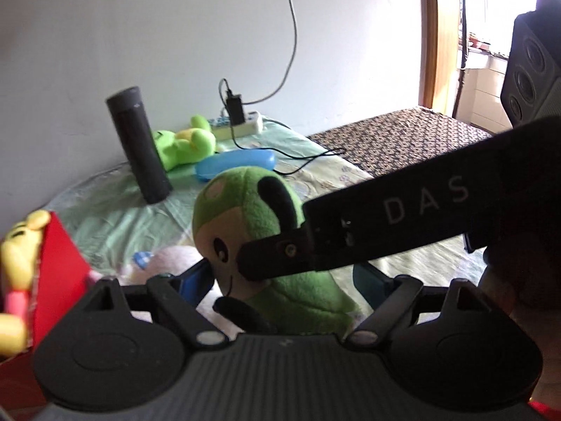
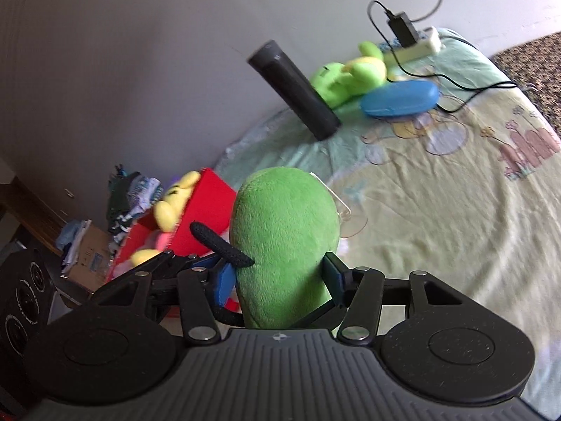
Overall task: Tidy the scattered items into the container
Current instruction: 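Lift the green plush with both grippers and carry it over the red box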
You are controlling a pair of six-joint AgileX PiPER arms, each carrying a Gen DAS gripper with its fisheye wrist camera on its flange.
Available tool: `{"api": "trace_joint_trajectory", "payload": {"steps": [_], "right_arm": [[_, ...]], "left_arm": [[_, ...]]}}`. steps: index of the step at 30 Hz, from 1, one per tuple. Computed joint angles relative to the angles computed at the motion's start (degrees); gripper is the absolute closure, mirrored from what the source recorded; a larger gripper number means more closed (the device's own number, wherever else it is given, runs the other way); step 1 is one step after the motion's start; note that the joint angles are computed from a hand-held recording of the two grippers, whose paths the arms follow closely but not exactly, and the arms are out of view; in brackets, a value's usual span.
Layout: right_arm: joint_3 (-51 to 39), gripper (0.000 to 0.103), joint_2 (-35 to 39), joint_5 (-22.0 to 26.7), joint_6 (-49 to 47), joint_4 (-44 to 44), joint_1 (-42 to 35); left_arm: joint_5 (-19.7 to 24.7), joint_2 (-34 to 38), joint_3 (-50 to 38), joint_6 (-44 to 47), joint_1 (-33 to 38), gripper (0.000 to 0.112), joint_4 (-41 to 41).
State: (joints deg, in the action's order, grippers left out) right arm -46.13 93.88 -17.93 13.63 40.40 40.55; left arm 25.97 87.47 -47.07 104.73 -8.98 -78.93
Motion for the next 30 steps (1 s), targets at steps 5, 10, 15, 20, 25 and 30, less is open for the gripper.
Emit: {"api": "trace_joint_trajectory", "payload": {"steps": [5,10,15,20,25,30], "right_arm": [[-1.02,0.047,2.44,-5.21,6.74,-6.15,2.96],[-6.54,0.047,5.16,-7.55,-4.71,4.43,7.05],[-15.48,0.047,9.51,-11.32,-18.80,18.33,11.45],[-31.01,0.047,17.48,-14.78,-36.03,33.71,15.78],[-48.79,0.046,27.02,-16.87,-50.84,44.62,17.41],[-69.93,0.046,38.66,-20.08,-66.88,58.17,18.22]], "left_arm": [[0.33,-3.22,1.60,1.85,4.15,0.028,1.17],[7.02,-4.46,0.59,5.89,12.03,0.028,1.37],[17.81,-2.75,-3.52,10.97,22.81,0.028,2.10],[29.84,2.92,-12.28,13.35,34.26,0.028,4.47],[37.10,11.11,-23.46,13.27,41.00,0.028,5.53],[41.26,19.65,-36.12,9.05,43.80,0.028,9.66]]}}
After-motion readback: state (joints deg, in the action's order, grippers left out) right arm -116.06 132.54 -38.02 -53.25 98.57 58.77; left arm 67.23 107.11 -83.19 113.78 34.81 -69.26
